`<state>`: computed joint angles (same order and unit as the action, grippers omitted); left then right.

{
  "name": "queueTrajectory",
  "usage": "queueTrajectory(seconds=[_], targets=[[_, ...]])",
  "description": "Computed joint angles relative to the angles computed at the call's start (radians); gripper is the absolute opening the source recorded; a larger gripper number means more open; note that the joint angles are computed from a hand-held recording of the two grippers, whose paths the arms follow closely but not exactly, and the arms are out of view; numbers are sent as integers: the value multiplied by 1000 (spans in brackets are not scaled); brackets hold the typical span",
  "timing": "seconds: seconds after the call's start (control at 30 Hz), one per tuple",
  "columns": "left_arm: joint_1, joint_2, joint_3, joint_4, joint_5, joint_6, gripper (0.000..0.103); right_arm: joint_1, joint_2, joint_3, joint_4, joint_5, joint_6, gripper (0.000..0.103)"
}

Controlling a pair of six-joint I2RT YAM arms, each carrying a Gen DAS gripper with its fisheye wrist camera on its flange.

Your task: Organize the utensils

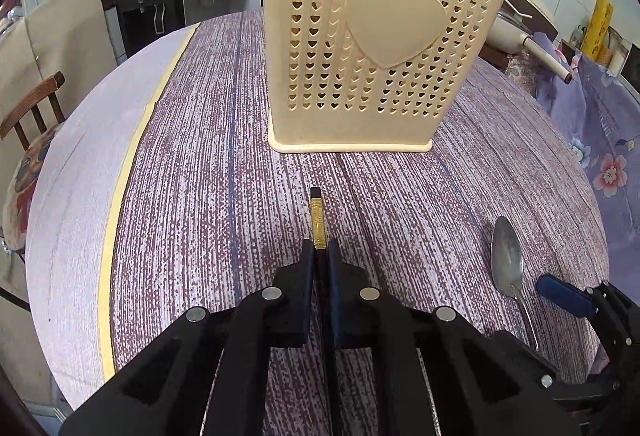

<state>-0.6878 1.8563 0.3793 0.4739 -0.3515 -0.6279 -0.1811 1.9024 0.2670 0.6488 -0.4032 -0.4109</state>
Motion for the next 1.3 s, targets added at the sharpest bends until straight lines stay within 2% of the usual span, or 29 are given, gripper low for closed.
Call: queueTrajectory(seconds=[0.23, 0.4, 0.47, 0.5, 0.73, 1.03, 1.13, 1.3], targets=[[3, 3, -7, 19, 8, 8, 8, 88, 25, 50, 6, 91, 32, 66], [6, 4, -9, 24, 11, 12, 8, 125, 37, 85, -9, 102, 54, 56], [5, 3, -12, 28, 11, 13, 8, 136, 33, 92, -21, 99, 47, 42], [5, 3, -13, 30, 10, 13, 8, 144, 32, 91, -21, 101, 47, 40], [-1, 9, -9, 30, 2, 11, 8, 141, 34, 95, -24, 92, 50, 38], [8, 13, -20, 58, 14, 3, 8, 79, 1, 93, -54, -11, 67, 38], [26, 9, -33, 83, 37, 8, 8, 41, -46, 84, -84, -86, 76, 38], [41, -86, -86, 99, 40, 19, 8, -3, -148, 52, -120, -159, 84, 38]])
